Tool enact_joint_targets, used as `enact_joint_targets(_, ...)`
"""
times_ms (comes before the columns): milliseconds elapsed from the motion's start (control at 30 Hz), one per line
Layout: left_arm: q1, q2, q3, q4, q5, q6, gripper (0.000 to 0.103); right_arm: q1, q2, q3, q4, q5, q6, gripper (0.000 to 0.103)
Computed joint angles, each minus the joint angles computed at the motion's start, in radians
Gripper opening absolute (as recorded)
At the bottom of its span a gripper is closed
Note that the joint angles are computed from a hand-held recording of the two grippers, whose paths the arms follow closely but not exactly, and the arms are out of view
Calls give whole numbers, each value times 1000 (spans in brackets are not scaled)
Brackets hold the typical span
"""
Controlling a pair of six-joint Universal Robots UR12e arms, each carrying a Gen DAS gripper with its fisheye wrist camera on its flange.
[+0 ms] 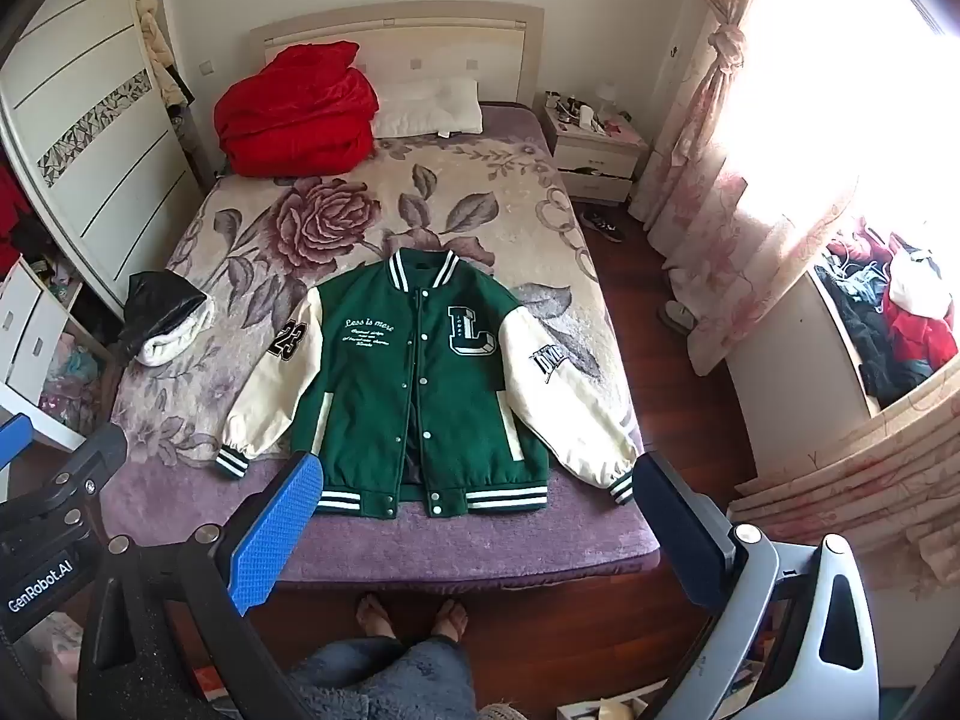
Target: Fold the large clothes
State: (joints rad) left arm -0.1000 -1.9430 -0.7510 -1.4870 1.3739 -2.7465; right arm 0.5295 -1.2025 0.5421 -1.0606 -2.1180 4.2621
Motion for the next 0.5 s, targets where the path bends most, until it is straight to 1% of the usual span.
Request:
enact_joint_targets(267, 0, 1, -1, 0, -1, 0, 103, 2, -10, 12, -2, 1, 3, 103)
enact_joint_targets(467, 1, 2, -1, 0, -4, -2, 103, 6, -7, 3, 6, -1, 3, 103)
enact_joint_targets(500, 1, 2, -1, -1, -6, -2, 103, 6, -13, 15, 0, -1, 5, 103)
